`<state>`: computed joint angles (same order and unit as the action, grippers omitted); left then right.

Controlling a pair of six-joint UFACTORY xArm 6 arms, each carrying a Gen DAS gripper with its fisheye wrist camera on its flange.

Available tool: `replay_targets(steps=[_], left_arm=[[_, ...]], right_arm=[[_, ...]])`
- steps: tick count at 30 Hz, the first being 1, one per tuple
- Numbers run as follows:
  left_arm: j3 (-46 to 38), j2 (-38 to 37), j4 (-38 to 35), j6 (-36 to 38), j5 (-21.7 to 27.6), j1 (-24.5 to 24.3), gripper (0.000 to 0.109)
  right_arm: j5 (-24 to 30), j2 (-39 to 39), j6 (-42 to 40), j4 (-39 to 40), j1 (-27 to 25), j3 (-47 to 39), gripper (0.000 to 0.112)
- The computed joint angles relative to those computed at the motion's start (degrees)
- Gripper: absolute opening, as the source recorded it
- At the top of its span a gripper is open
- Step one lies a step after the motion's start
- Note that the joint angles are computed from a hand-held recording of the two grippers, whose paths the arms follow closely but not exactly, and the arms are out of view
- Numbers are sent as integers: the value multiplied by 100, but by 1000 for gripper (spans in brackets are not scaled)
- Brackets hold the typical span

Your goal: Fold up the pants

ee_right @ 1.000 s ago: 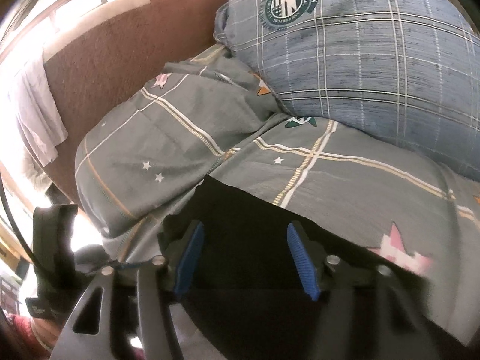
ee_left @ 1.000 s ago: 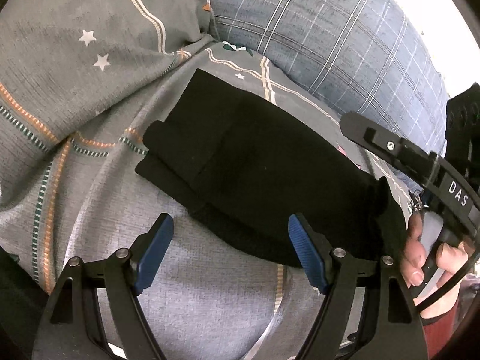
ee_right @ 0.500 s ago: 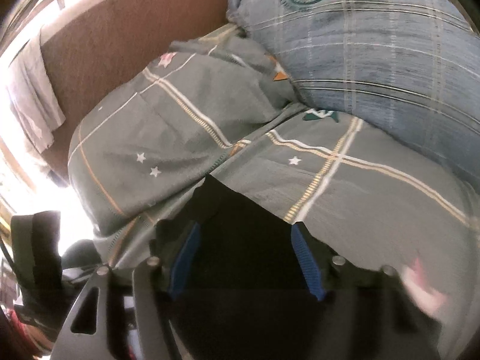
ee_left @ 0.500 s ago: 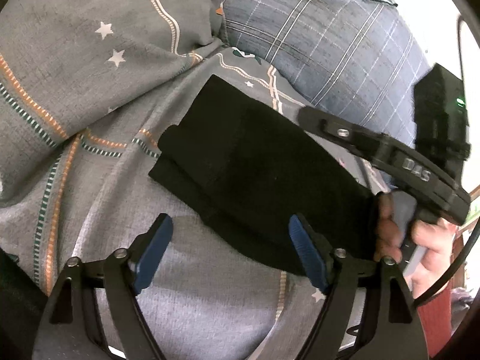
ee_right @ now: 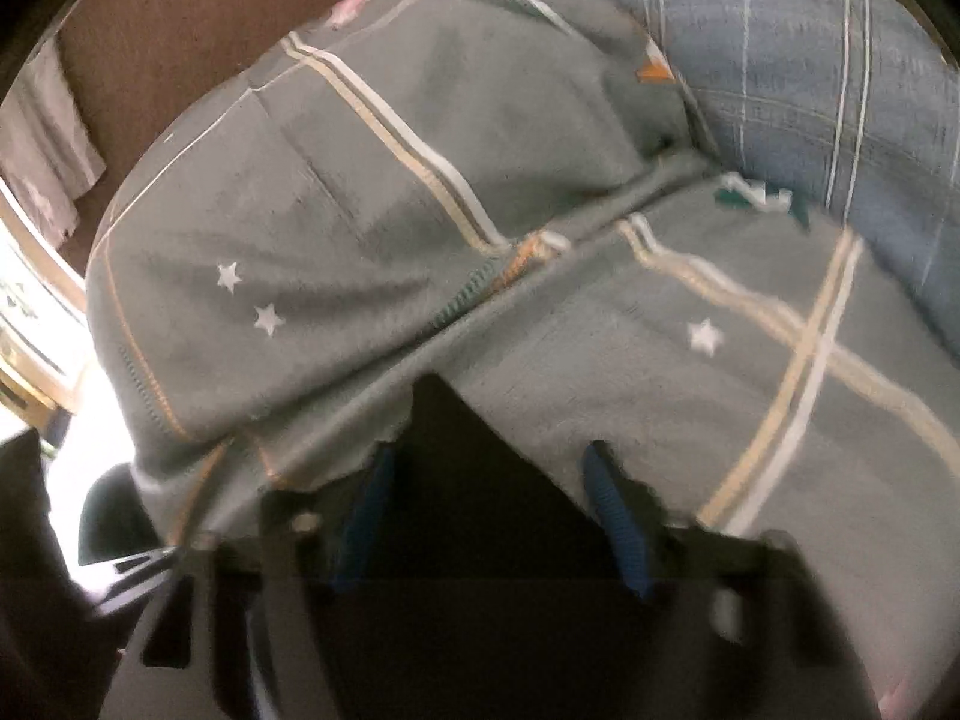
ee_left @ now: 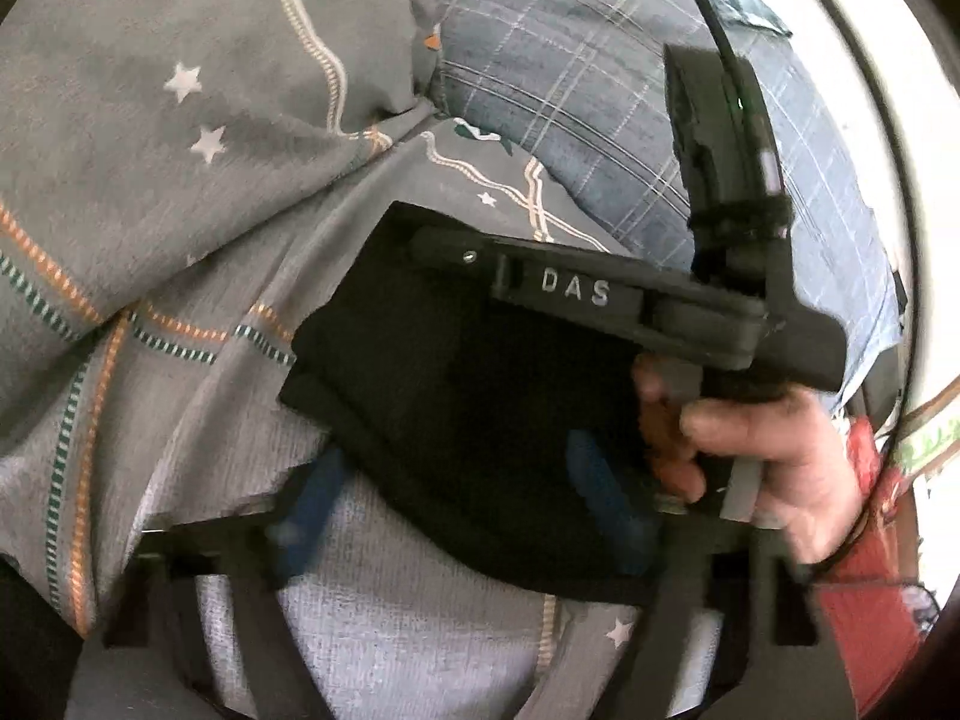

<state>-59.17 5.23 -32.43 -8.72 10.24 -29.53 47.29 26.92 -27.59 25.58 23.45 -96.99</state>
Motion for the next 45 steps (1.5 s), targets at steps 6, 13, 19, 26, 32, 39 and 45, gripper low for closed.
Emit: replay_targets(steps=[6, 13, 19, 26, 32, 39, 45], left_arm=[[122, -388, -121, 654, -491, -177, 23], [-563, -518, -1533, 3151, -478, -1074, 23], [-1802, 506, -1648, 4081, 463, -1706, 21], [-2642, 1436, -903, 3771, 1909, -1976, 20], [-2131, 627, -1201, 4417, 1922, -1615, 73], [-2447, 1038, 469, 2831, 1078, -1085, 73], [-2309, 1065, 534, 2163, 1086, -983, 73]], right_arm=[[-397, -1115, -648, 1281, -346, 845, 14], [-618, -2982, -1767, 2946, -1418, 2208, 10], [-944, -4460, -1556, 3165, -2463, 3876, 8], [-1281, -5097, 325, 1080, -3373, 5137, 12], [-748, -6028, -325, 2301, -3912, 5634, 55], [-1012, -5719, -168, 2484, -3112, 5687, 67], [-1368, -5255, 224, 2165, -2689, 5572, 11]])
